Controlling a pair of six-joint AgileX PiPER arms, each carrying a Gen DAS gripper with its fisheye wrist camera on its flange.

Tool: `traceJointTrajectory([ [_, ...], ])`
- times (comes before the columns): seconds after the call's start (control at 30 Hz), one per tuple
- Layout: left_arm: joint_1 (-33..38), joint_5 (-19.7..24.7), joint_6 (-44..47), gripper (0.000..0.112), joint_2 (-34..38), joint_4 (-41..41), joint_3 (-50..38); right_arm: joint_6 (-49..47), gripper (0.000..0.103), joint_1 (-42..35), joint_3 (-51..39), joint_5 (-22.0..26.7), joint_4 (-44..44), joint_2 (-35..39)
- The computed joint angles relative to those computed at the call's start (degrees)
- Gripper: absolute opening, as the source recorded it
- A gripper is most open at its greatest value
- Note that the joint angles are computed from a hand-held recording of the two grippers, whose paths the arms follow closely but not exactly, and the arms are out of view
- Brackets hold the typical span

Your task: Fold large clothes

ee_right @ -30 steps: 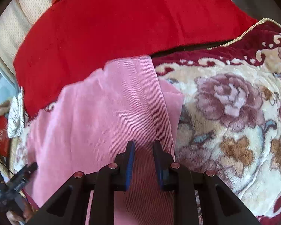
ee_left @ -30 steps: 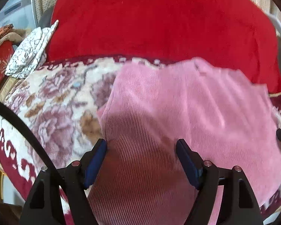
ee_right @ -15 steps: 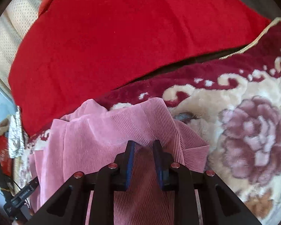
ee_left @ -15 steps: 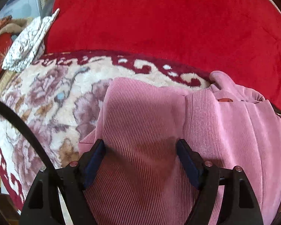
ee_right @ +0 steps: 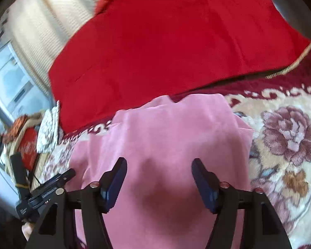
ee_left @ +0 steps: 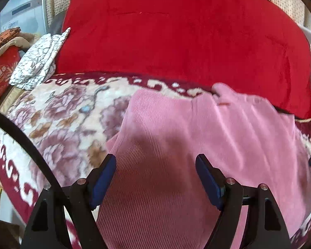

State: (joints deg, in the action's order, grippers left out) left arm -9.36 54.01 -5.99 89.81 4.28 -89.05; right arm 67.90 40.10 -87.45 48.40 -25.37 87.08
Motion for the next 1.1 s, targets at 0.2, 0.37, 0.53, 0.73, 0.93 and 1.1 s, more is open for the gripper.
traceJointTrajectory([
  [0.2, -3.96, -3.83, -2.31, 0.090, -2.27, 9.72, 7.23, -6.92, 0.042, 1.37, -7.89, 9.06, 5.94, 7.86],
  [0.37, -1.95, -4.63, 0.21, 0.098, -1.06, 6.66, 7.84, -7.73, 0.042, 0.01, -9.66, 10.28, 9.08, 9.65],
  [0.53, 0.81, -5.16, 2.86, 0.101, -0.74, 1.04, 8.51, -7.56, 0.043, 0.72, -10.43, 10.78, 7.51, 10.37],
  [0.73, -0.33, -9.55, 2.94, 0.102, -4.00, 3.67, 13.22, -6.97, 0.044, 1.12, -8.52, 9.14, 5.55, 10.10],
  [0.93, 1.21, -12.48, 9.06, 0.102, -5.97, 0.58, 15.85, -6.00, 0.044, 1.48, -7.58, 8.37, 4.77, 9.88],
  [1.1, 1.87, -12.60, 10.91, 0.102, -6.84, -0.07, 16.39, -4.98, 0.044, 2.44, -8.73, 10.41, 3.70, 9.74],
])
